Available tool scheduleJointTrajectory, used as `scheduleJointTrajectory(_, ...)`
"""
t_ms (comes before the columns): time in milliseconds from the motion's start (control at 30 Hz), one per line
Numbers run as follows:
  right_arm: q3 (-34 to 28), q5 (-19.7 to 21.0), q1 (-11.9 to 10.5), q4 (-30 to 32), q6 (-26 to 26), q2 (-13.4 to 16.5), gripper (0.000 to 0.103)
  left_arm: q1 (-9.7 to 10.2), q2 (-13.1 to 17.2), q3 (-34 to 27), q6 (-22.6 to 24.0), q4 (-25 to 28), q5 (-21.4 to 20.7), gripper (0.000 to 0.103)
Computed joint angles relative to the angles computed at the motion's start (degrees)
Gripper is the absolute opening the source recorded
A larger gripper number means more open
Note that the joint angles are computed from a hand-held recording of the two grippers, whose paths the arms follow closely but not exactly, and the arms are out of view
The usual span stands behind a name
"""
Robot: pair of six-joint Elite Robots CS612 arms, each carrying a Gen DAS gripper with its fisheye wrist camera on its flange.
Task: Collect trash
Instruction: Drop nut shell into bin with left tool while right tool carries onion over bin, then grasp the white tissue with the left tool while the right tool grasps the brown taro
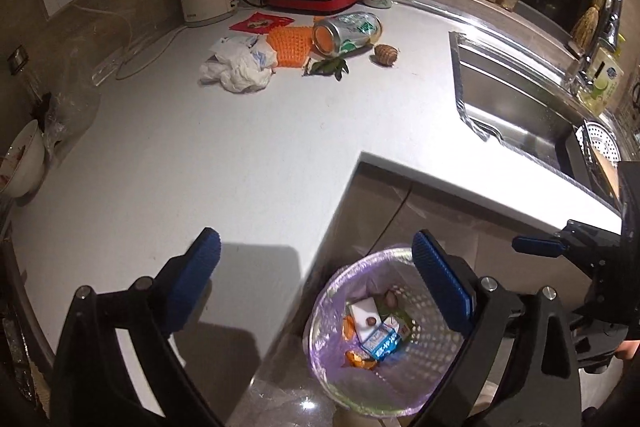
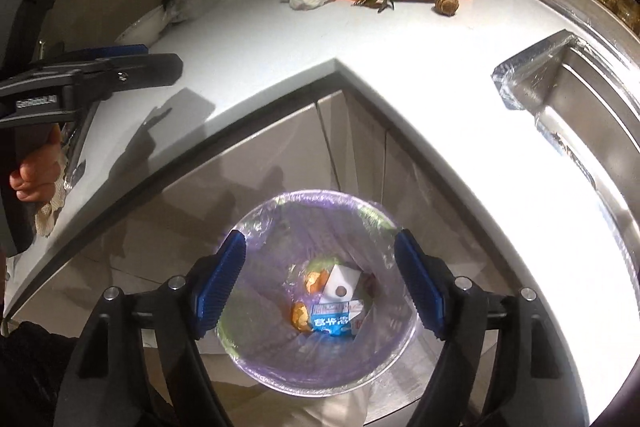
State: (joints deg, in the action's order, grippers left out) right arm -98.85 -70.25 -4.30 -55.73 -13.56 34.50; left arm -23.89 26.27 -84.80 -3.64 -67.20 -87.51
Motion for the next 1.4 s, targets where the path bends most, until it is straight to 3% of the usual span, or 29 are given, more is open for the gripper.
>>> scheduleJointTrajectory(167,4.6,2.1,-1.3,-2.6,-2.6,-2.5,0.082,0.65,-3.4,9.4,-4.4,-6.5,4.7,0.093)
scheduleJointTrajectory(333,9.4,3.6,-2.4,-4.2,-5.0,-4.6,0.082,2.03,-8.1,22.9,-10.2,-13.6,7.4,0.093)
scheduleJointTrajectory(533,14.9,4.5,-3.8,-6.1,-6.0,-6.6,0.082,2.45,-14.2,39.5,-12.6,-20.9,10.4,0.093)
scheduleJointTrajectory(700,19.0,5.8,-4.7,-7.8,-6.2,-8.2,0.082,2.53,-17.8,48.9,-14.3,-25.2,11.4,0.093)
scheduleJointTrajectory(767,20.5,6.2,-4.9,-8.7,-6.5,-8.7,0.082,2.46,-18.4,50.6,-14.3,-26.1,11.8,0.083)
scheduleJointTrajectory(833,21.9,6.4,-5.0,-9.8,-6.8,-9.2,0.082,2.48,-19.3,52.5,-14.3,-26.2,11.7,0.059)
scheduleJointTrajectory(933,24.2,5.6,-4.9,-12.2,-7.2,-9.9,0.082,2.56,-19.2,52.4,-14.3,-26.2,11.0,0.041)
scheduleJointTrajectory(1033,26.9,4.8,-4.7,-16.7,-7.0,-10.5,0.082,2.70,-18.5,50.5,-15.0,-25.5,10.4,0.033)
scheduleJointTrajectory(1267,37.6,2.5,-3.8,-28.4,-7.0,-14.0,0.082,2.77,-15.1,40.8,-15.8,-21.9,10.3,0.033)
scheduleJointTrajectory(1400,43.4,2.0,-3.1,-31.6,-8.1,-16.3,0.070,2.31,-12.6,33.3,-16.1,-18.4,10.6,0.033)
